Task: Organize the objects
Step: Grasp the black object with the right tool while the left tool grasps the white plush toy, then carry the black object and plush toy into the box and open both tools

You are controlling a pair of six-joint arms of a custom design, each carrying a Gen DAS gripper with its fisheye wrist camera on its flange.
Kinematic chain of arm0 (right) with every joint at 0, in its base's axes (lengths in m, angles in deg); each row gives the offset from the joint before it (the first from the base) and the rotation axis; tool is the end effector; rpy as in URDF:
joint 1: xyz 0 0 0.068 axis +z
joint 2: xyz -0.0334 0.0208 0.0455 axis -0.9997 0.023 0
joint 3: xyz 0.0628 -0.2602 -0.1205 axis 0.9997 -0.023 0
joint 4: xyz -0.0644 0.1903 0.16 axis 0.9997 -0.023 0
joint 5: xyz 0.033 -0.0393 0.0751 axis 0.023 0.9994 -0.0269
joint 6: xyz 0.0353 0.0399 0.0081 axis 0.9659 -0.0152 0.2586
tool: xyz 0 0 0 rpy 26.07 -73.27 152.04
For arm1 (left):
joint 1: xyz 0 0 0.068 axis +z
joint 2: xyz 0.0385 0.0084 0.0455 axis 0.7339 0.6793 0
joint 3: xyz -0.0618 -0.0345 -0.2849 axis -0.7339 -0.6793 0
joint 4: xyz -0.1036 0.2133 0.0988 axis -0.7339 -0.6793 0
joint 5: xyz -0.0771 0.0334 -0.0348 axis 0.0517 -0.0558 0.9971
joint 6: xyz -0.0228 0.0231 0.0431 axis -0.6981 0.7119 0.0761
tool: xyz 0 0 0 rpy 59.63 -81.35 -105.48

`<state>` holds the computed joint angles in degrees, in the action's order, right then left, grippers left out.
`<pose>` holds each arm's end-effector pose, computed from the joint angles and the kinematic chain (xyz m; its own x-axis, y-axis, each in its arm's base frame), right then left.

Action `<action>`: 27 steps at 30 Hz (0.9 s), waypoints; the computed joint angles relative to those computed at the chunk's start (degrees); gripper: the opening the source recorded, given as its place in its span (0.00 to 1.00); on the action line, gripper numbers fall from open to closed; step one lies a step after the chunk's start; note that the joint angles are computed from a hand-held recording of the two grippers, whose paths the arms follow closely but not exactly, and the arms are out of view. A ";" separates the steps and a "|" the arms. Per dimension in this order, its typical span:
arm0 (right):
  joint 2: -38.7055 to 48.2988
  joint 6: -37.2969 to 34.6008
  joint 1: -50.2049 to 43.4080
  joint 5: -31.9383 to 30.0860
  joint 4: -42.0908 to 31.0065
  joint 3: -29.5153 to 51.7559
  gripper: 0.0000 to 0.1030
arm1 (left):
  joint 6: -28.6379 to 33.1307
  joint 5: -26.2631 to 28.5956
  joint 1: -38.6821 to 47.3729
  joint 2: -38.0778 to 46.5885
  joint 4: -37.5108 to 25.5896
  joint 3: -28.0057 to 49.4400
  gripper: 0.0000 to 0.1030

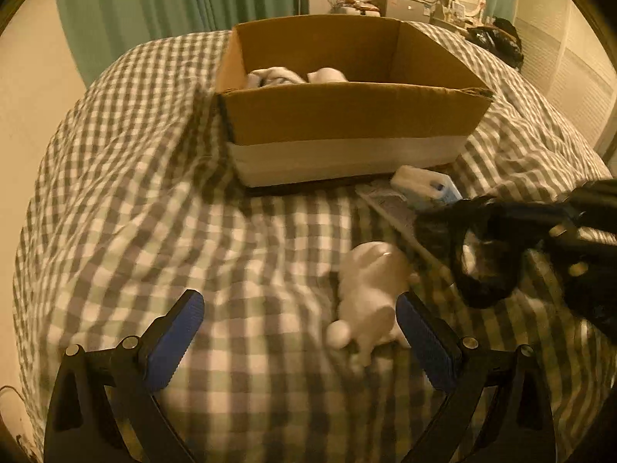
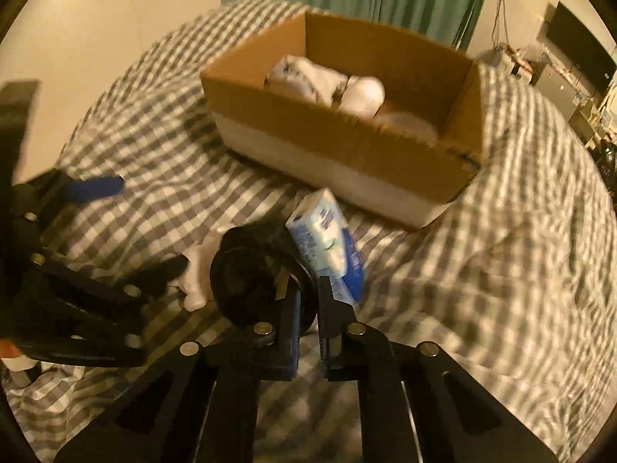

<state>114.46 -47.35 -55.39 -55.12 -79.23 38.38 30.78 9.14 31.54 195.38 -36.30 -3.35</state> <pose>0.2244 0.1328 0.1553 -0.8579 0.1093 -0.5021 0.1355 0.9907 -0.0157 0.3355 -0.1009 0.1235 -0.6184 0.5791 -0.5312 0.6571 0.7518 0.0547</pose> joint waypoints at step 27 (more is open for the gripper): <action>-13.07 4.12 0.61 6.63 -10.64 -1.23 0.07 | 4.12 6.56 -0.31 -5.72 -7.18 -3.31 0.48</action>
